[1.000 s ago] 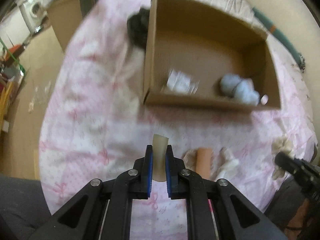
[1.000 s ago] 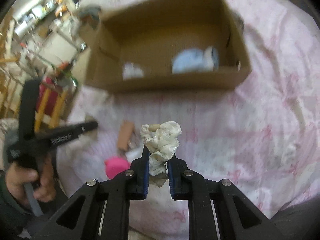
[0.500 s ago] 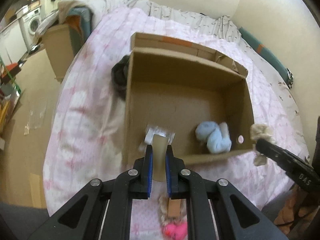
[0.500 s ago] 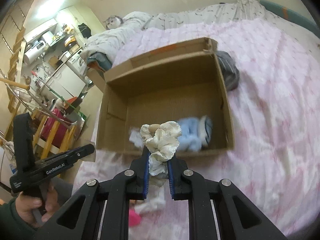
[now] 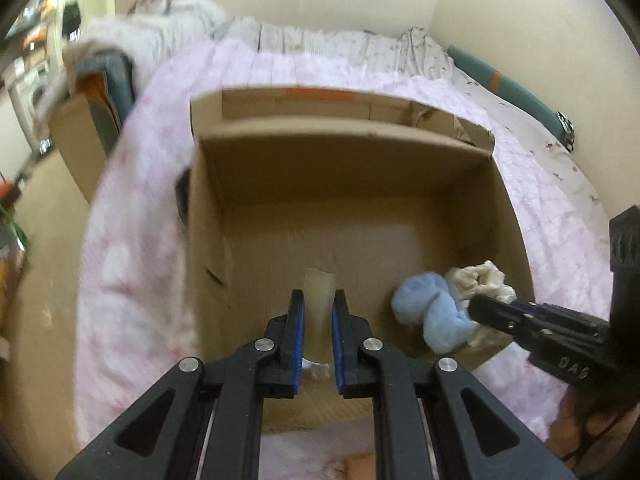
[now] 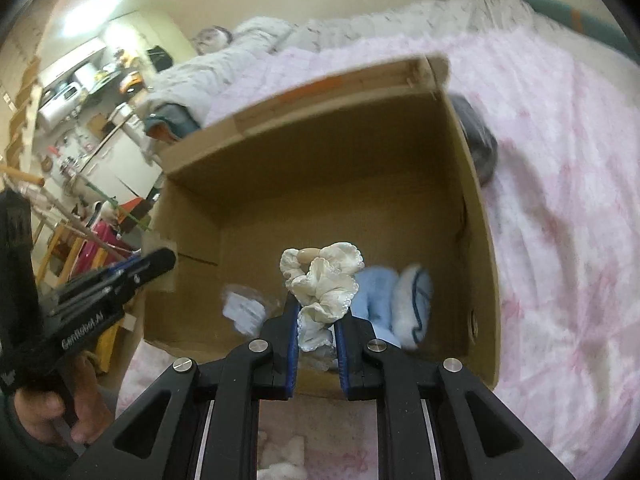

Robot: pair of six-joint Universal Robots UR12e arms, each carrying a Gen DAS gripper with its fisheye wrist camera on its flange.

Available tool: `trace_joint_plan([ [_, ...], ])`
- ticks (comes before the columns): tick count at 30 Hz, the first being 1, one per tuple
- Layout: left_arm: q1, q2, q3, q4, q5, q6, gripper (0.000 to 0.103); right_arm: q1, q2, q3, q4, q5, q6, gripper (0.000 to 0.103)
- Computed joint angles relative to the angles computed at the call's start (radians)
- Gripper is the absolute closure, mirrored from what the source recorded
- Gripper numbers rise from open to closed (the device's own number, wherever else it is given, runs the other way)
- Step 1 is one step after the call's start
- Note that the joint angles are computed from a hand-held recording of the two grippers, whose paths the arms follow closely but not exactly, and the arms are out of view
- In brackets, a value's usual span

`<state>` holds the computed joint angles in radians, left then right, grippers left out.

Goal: Organize soft objects
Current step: 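Carry the beige item with the left tool while the right tool carries the scrunchie, releasing both into the box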

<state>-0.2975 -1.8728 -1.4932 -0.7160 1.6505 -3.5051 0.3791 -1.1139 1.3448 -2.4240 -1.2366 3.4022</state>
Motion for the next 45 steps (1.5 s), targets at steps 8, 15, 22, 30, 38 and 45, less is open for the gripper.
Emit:
trace_joint_plan([
  [8,0.001,-0.003,-0.015,0.013,0.023,-0.016,0.092,0.024,0.009,-0.014,-0.013,-0.047,-0.060,0.086],
  [15,-0.003,-0.001,-0.022,0.029,0.042,-0.016,0.088,0.022,0.005,-0.008,-0.002,-0.065,-0.045,0.086],
  [22,-0.008,-0.001,-0.019,0.009,0.082,-0.025,0.077,0.021,0.004,-0.005,-0.006,-0.054,-0.043,0.086],
  [30,-0.013,0.004,-0.026,0.035,0.118,-0.037,0.044,0.015,0.003,0.000,-0.013,-0.039,-0.039,0.086],
  [38,-0.014,0.002,-0.020,0.018,0.119,-0.036,0.043,0.011,-0.001,0.012,-0.045,-0.023,-0.008,0.021],
  [45,-0.014,0.007,-0.024,0.021,0.118,-0.038,0.043,0.016,-0.010,0.026,-0.101,-0.048,-0.008,0.020],
])
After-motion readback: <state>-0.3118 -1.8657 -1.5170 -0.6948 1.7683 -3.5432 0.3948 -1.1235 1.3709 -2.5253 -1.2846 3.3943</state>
